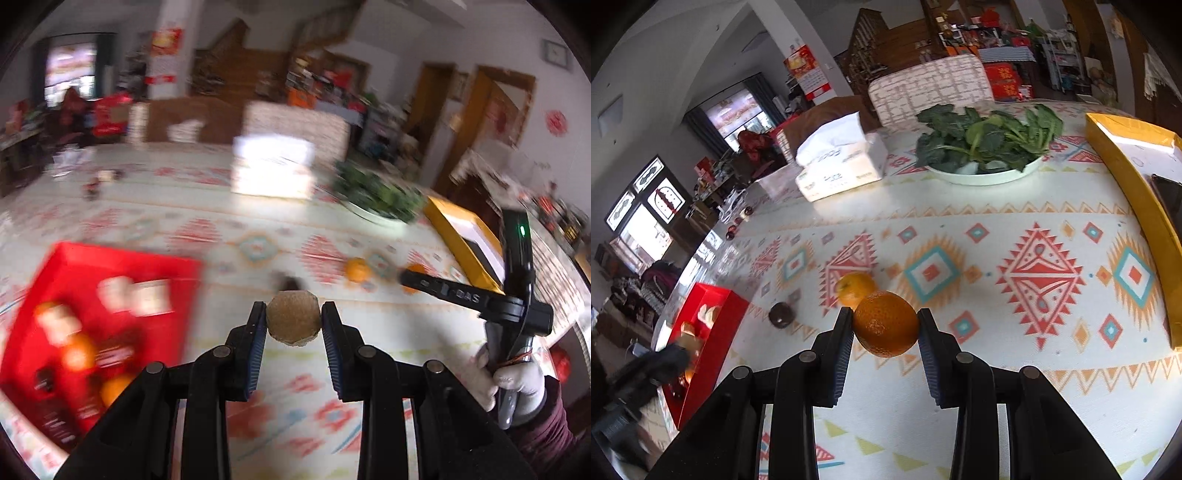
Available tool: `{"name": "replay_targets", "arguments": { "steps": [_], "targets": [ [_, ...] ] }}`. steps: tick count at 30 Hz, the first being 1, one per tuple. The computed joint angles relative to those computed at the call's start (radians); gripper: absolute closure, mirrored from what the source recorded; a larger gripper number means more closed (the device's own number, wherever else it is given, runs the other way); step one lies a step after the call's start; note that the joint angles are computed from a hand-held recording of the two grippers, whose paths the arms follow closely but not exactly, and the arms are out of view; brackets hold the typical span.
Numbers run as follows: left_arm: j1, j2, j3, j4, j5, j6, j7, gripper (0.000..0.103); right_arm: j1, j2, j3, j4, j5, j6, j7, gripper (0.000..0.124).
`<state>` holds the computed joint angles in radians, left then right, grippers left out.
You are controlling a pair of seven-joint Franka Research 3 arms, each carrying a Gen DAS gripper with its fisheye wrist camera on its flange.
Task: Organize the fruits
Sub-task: 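Carry the yam slice into the red tray with the left tool while the right tool drops the orange there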
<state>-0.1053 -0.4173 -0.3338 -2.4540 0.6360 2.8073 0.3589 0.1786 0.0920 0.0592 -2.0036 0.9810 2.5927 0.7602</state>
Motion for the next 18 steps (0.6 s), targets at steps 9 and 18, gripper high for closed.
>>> {"name": "replay_targets", "arguments": {
  "steps": [9,18],
  "targets": [
    [0.020,-0.488,0.089,-0.345,-0.115,-0.177,-0.047,0.074,0.064,-0.081,0.027,-0.093,-0.020,0.055,-0.005,0.086],
    [0.042,-0.611,0.151,-0.496,-0.211,-0.131,0.010,0.074,0.194,-0.197,0.054,-0.171,-0.008,0.013,-0.035,0.086]
  ]
}}
